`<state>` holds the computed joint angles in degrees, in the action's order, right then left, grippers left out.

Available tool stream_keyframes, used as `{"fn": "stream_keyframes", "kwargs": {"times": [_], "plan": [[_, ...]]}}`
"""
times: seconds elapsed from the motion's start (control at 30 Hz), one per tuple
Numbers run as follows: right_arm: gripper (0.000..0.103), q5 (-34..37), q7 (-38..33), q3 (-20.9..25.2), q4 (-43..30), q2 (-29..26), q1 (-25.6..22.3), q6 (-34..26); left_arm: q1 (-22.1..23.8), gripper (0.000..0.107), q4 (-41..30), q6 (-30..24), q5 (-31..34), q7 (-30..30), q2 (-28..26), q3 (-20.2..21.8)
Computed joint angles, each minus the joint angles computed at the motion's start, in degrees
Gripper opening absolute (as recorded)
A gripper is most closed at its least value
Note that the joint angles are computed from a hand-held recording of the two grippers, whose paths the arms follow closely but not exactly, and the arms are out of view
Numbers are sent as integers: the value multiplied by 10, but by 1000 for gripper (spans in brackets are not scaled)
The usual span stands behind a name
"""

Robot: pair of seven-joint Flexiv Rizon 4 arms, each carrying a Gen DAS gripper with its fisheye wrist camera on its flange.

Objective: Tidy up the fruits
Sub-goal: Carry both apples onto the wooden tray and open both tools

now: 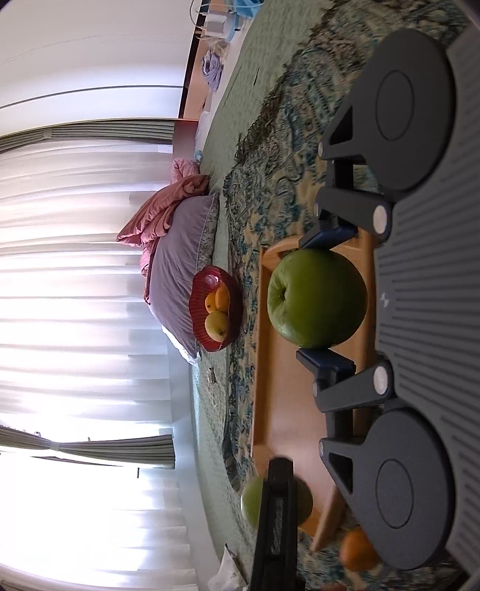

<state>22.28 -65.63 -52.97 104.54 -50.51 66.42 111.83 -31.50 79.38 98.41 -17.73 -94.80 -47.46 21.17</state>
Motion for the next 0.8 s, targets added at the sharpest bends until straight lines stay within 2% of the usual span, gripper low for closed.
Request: {"fn": "stream_keyframes", "kwargs": {"times": [0.13,0.27,0.43,0.6,0.8], "plan": [[61,-42,5,39,-37,22,-49,-33,56,56,-30,-27,14,21,0,-58],[61,-93,28,80,-72,36,-98,-71,108,56,-64,-90,28,29,-4,-107],[61,-155,65,129,-114,45,-157,-116,125,56,-117,-162,53,-2,-26,-92],[61,-217,92,197,-175,40,-230,-163,149,56,-163,-198,79,-19,-50,-109],[61,-280,122,222,-222,20,-263,-209,165,56,-235,-237,117,-39,-86,-122]]}}
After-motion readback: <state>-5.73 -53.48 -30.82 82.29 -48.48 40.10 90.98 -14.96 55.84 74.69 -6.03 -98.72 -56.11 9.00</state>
